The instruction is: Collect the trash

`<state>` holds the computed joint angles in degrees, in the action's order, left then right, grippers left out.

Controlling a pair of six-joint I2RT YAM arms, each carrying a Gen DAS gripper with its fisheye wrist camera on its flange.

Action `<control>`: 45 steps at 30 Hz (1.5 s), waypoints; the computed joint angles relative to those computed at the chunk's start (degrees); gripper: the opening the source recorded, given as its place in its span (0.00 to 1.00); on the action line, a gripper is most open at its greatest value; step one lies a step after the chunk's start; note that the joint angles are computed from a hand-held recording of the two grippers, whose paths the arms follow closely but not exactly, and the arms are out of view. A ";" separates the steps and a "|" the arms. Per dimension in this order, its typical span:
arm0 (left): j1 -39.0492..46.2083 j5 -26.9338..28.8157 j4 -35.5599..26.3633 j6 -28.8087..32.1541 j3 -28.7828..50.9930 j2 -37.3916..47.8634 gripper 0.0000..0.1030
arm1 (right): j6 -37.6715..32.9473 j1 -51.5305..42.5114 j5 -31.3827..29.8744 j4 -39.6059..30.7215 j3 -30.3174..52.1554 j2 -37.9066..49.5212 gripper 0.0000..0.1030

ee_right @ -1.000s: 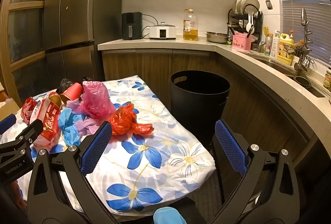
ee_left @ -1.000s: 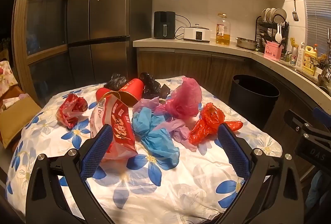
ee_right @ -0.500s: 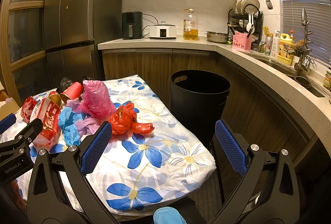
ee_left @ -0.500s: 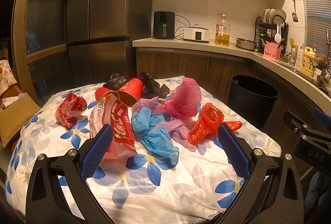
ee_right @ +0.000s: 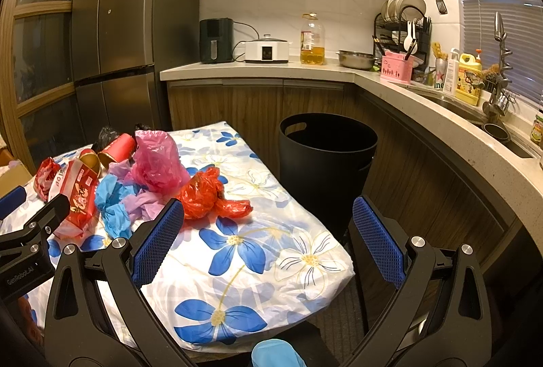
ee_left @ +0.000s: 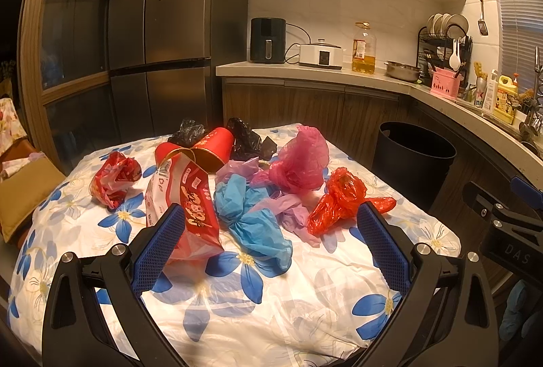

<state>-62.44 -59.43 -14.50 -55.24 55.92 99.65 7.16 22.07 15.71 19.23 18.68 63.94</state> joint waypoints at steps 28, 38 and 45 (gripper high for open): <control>-0.27 -0.03 -0.48 -0.59 -0.21 -0.36 0.94 | 0.12 0.14 0.11 0.17 -0.02 0.23 0.95; -0.29 -0.05 -0.63 -0.74 -0.14 -0.36 0.94 | 0.15 0.19 0.14 0.34 -0.14 0.34 0.95; -0.25 0.02 -0.45 -0.59 -0.27 -0.43 0.94 | 0.06 0.05 0.02 0.24 -0.10 0.25 0.95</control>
